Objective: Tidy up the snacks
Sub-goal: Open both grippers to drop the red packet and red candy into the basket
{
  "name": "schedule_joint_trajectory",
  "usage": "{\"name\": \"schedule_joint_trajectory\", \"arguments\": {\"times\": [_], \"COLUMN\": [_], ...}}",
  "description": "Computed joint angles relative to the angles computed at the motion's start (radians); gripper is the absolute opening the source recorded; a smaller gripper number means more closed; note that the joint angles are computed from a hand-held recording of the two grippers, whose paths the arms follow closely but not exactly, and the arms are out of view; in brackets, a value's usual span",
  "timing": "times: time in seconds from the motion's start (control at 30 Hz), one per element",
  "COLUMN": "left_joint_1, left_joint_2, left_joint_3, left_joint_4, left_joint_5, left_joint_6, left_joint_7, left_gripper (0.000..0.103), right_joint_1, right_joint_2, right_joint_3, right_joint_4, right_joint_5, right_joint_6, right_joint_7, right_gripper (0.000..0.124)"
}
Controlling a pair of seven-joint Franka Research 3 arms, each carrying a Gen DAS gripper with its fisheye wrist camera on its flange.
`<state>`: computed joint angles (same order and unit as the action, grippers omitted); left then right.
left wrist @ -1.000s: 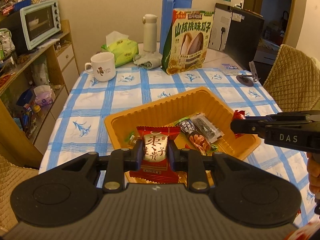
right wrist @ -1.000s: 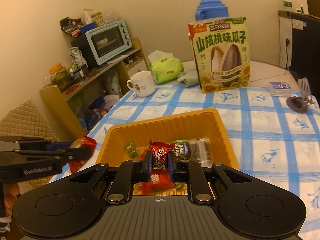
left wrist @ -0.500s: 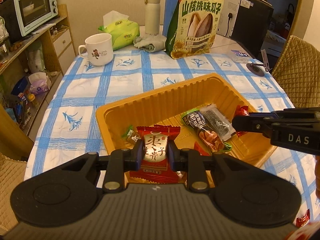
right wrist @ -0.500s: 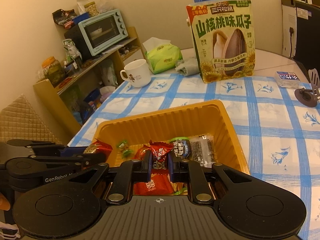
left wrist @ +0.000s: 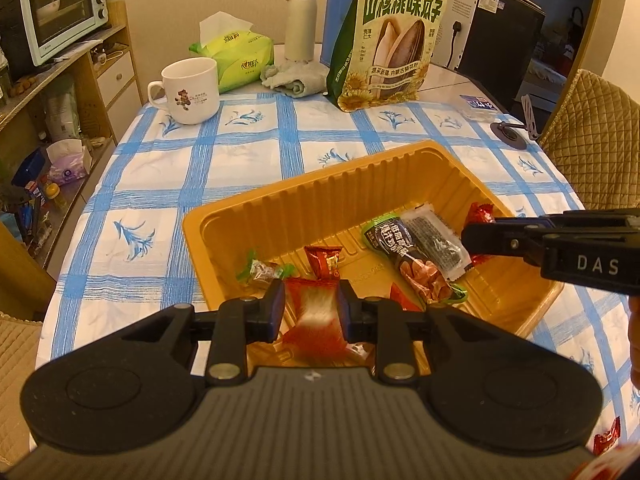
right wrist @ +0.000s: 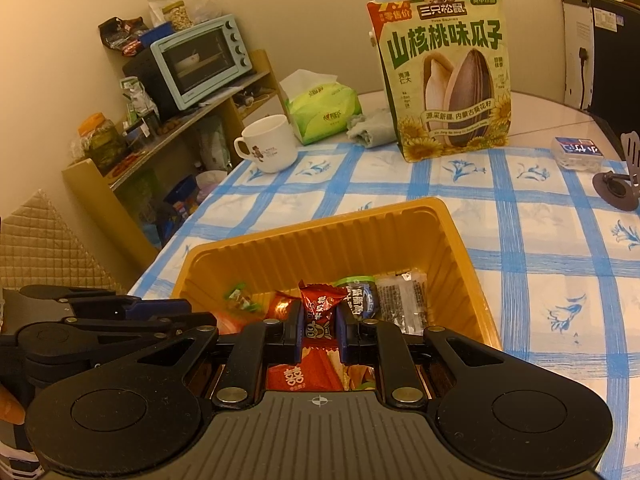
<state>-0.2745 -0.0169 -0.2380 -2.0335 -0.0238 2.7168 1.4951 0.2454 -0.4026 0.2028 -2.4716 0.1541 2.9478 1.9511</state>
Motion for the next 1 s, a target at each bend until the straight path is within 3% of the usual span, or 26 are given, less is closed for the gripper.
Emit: {"name": "schedule_joint_trajectory", "arguments": {"times": [0.5, 0.77, 0.9, 1.0], "left_joint_1": [0.004, 0.01, 0.011, 0.01], "left_joint_2": [0.006, 0.008, -0.001, -0.007], "left_joint_3": [0.002, 0.003, 0.003, 0.004], "left_joint_4": [0.006, 0.007, -0.001, -0.005], "left_joint_5": [-0.022, -0.014, -0.005, -0.007], "left_joint_6": [-0.005, -0.006, -0.004, -0.005], "left_joint_7": [0.027, 0.019, 0.011, 0.01], "left_gripper": [0.029, 0.038, 0.045, 0.049], "right_joint_1": [0.03, 0.022, -0.009, -0.026], "right_joint_2": [0.091, 0.131, 0.126, 0.113], "right_joint_3": [-0.022, -0.011, 0.013, 0.024], "right_joint_4": [0.07, 0.101, 0.097, 0.088], "right_joint_5": [0.007, -0.009, -0.053, -0.078], "right_joint_6": [0.002, 0.018, 0.039, 0.046], "right_joint_7": [-0.039, -0.022, 0.031, 0.061], "right_gripper": [0.017, 0.018, 0.052, 0.058]}}
